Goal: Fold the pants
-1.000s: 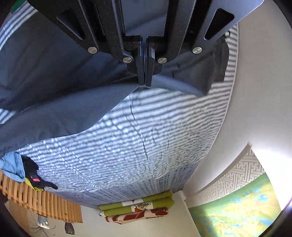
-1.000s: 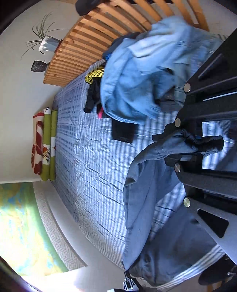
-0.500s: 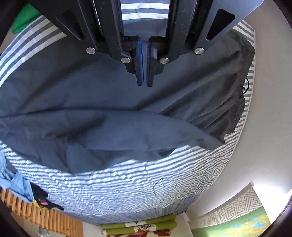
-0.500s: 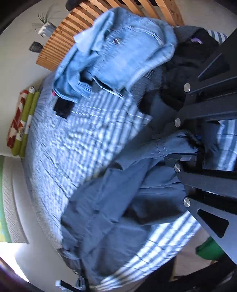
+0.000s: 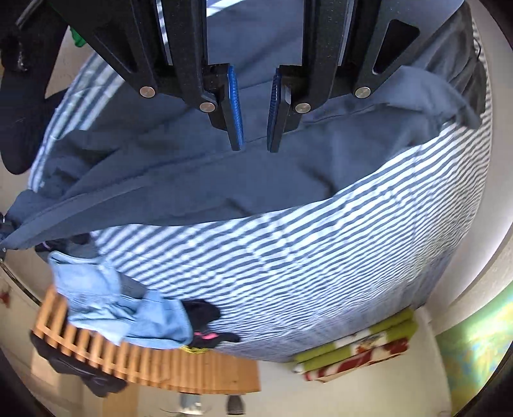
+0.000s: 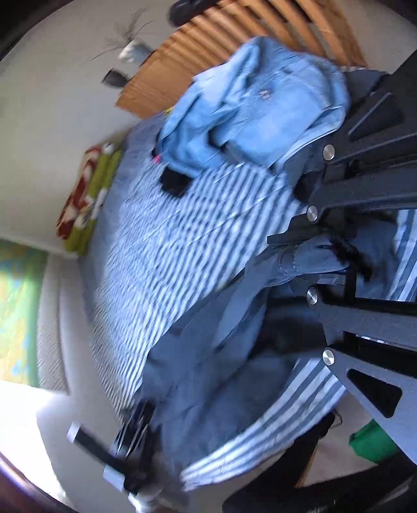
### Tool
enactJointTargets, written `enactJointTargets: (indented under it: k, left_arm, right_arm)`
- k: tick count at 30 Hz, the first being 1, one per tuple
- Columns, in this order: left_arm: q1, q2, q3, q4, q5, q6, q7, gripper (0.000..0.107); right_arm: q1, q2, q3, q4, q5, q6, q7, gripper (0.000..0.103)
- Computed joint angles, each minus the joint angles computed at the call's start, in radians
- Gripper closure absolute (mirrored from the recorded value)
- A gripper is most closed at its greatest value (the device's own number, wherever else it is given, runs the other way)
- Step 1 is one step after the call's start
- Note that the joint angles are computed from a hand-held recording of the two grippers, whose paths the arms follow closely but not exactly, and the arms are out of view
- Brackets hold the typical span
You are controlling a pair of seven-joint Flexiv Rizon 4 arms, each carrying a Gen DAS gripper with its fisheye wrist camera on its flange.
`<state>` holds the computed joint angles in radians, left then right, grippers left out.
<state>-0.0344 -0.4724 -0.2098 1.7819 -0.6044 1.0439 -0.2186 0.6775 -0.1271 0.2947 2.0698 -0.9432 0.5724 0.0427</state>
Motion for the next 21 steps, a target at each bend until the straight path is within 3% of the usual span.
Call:
enactJointTargets:
  k: [2,3,4,8,12,14,17,21]
  left_arm:
    - [-0.004,0.03,-0.016,0.036,-0.009,-0.019,0.027,0.09]
    - [-0.009,0.042,-0.018,0.054,-0.014,-0.026,0.039,0.089]
    - [-0.018,0.056,-0.019,0.074,-0.019,-0.032,0.048,0.089]
    - [-0.06,0.1,-0.03,0.149,-0.053,-0.048,0.093,0.089]
    - [-0.111,0.141,-0.043,0.225,-0.102,-0.079,0.158,0.089]
    - [-0.138,0.154,-0.038,0.257,-0.12,-0.085,0.173,0.089]
    - [-0.165,0.159,-0.009,0.28,-0.103,-0.12,0.136,0.088]
    - [-0.179,0.152,0.019,0.312,-0.047,-0.109,0.122,0.088]
  right_arm:
    - [-0.017,-0.003,0.008,0.005,0.05,0.128,-0.076,0.07]
    - [-0.022,0.001,0.012,0.021,0.07,0.191,-0.083,0.05]
    - [-0.023,0.012,0.015,0.045,0.073,0.239,-0.061,0.046]
    - [-0.041,0.096,0.02,0.171,0.046,0.349,0.159,0.046]
    - [-0.086,0.179,0.041,0.272,0.13,0.324,0.394,0.046]
    - [-0.134,0.204,0.027,0.33,0.089,0.408,0.527,0.047]
    - [-0.202,0.164,-0.016,0.35,-0.046,0.594,0.634,0.05]
    - [-0.2,0.038,-0.044,0.297,-0.058,0.709,0.597,0.055]
